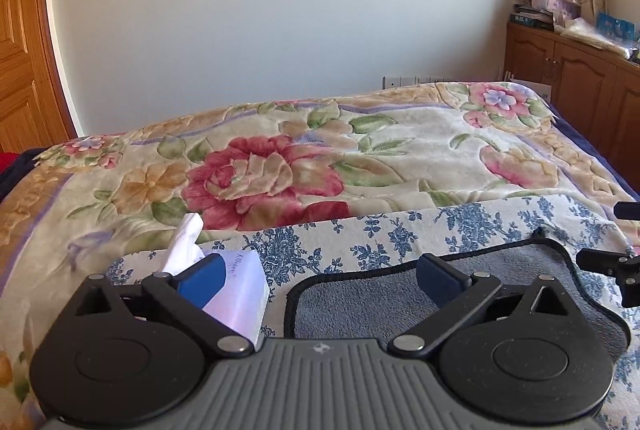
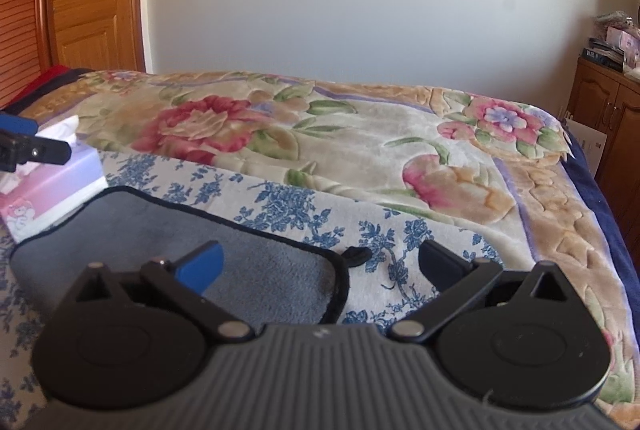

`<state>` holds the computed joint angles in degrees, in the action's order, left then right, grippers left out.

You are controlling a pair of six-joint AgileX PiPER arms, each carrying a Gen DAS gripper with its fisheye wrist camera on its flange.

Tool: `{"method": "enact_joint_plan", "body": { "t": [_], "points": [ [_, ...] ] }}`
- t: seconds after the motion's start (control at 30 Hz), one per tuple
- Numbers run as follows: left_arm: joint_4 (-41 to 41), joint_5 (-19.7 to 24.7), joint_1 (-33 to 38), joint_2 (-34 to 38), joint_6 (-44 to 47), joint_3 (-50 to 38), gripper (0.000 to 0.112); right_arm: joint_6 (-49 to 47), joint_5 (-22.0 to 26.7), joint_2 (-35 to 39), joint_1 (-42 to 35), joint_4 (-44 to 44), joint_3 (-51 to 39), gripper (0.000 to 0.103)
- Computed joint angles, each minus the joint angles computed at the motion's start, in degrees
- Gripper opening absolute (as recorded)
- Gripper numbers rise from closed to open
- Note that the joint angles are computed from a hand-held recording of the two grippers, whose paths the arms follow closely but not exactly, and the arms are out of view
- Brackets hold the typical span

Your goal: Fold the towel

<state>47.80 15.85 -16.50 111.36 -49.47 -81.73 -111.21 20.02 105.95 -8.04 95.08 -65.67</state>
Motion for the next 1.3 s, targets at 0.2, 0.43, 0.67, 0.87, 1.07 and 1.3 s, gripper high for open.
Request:
{"method": "enact_joint_plan", "body": {
  "t": [0.2, 0.43, 0.67, 0.87, 1.07, 1.3],
  "points": [
    [1.91, 1.29, -1.33, -3.43, -1.20, 2.89, 0.103, 2.86, 1.23, -4.29, -1.00, -1.76, 2.88, 0.103],
    [2.57, 2.54, -2.71, -8.61, -2.46, 7.39, 0.103, 5.94, 2.96, -10.40, -2.28, -4.27, 7.01, 0.103],
    [2.24, 4.95, -5.12, -14.58, -1.86, 10.49, 0.103, 11.43, 4.74, -17.16, -3.46, -8.41, 10.69, 0.103],
    [1.66, 6.46, -7.35, -20.04, -2.41, 13.89, 0.103, 14.92, 6.04, -23.36, -4.91, -11.11, 15.38, 0.103],
    [2.06, 8.86, -9.87, -25.25, -2.43, 16.90, 0.103, 17.60, 7.37, -27.99, -6.84, -14.70, 18.71, 0.103],
    [1.51, 12.26, -12.26, -30.81, -1.12, 19.30, 0.103, 22.44, 10.08, -33.78, -9.51, -19.64, 20.90, 0.103]
  ]
}}
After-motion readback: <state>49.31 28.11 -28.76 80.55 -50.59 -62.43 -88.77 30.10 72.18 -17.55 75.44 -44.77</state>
